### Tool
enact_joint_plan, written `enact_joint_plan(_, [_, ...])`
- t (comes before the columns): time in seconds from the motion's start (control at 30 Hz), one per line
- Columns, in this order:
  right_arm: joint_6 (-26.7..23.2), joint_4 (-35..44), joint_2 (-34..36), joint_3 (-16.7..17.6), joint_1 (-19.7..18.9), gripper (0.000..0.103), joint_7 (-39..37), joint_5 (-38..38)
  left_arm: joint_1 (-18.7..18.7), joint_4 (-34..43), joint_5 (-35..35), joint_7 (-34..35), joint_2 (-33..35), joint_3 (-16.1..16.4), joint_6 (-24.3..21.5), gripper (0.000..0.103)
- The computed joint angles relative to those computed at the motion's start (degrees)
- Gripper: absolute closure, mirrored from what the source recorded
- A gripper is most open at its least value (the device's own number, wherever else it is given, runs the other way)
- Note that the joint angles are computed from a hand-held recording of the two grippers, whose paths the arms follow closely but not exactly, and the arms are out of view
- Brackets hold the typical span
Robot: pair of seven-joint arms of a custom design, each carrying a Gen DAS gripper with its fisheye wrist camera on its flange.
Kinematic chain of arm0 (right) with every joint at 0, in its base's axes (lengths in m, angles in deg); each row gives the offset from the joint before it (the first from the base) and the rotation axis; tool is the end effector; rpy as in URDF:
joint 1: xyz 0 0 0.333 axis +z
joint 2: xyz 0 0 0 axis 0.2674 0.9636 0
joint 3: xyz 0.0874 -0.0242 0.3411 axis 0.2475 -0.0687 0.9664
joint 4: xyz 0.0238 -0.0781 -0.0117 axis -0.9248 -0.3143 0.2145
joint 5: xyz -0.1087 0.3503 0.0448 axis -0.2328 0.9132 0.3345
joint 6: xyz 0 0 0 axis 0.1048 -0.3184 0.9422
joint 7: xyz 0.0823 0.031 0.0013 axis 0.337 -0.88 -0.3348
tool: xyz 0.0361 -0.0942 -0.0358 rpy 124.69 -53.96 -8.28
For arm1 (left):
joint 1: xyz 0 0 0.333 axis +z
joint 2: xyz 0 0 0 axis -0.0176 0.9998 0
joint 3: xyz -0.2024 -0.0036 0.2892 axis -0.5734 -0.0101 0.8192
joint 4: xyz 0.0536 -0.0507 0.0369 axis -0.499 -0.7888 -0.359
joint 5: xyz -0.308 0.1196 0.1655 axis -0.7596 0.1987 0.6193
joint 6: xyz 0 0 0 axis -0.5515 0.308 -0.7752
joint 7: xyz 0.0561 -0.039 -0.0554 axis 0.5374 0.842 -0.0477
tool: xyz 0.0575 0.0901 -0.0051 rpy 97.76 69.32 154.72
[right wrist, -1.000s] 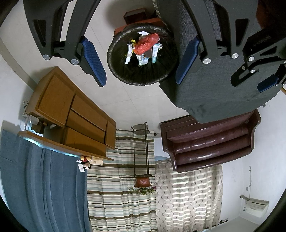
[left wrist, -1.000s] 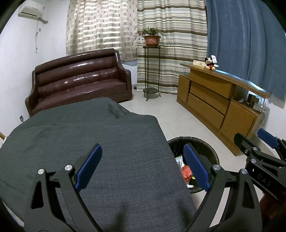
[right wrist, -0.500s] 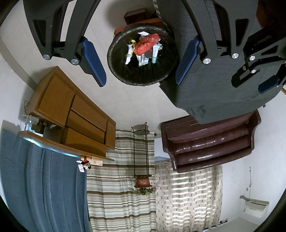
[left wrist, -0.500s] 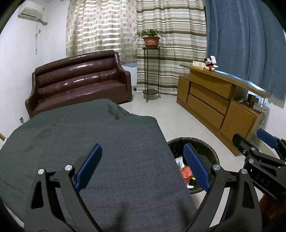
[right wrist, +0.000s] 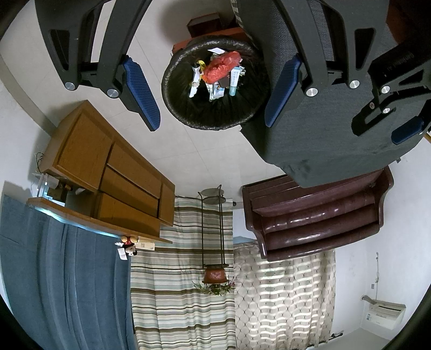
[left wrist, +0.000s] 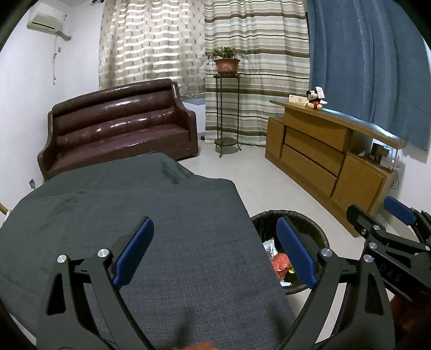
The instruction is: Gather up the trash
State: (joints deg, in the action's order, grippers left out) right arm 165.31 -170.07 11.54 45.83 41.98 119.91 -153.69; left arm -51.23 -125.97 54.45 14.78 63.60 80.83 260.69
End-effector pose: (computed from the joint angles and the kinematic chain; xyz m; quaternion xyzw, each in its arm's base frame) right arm 0.6462 0.2795 0.4730 -0.6193 0.5970 -0.3363 0.3832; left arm 0.6588 -0.1591 0.4875 -0.6106 0.6111 -0.3458 0.3662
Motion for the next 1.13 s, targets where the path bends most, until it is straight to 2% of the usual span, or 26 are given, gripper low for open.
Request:
enact_joint_plan(0.13, [0.0,-0.1,0.0,0.0,0.0,0.026,-0.3,0.3,0.3,0.0,0.2,0.2,-0.2,-0.5,-0.2,0.012])
enact_joint_plan(0.53, [0.0,-0.2,0.0,-0.1,0.1,0.026,-0.6,0.6,4.4,0.2,2.8,-1.2,-1.8,-5.2,-0.9,0.008])
enact_joint_plan(0.83, [0.0,-0.2,0.0,-0.1,0.2,0.026,-0.9,0.9,2.8,0.9,4.1,-2.7,-0.6,-2.9,-0.9,0.008])
enact_joint_plan(1.13, [0.0,-0.4,-0.1,0.0,0.2,0.026,-1.8,1.6,4.0,1.3,5.6,-4.6,-0.5,-3.5,-2.1,0.008])
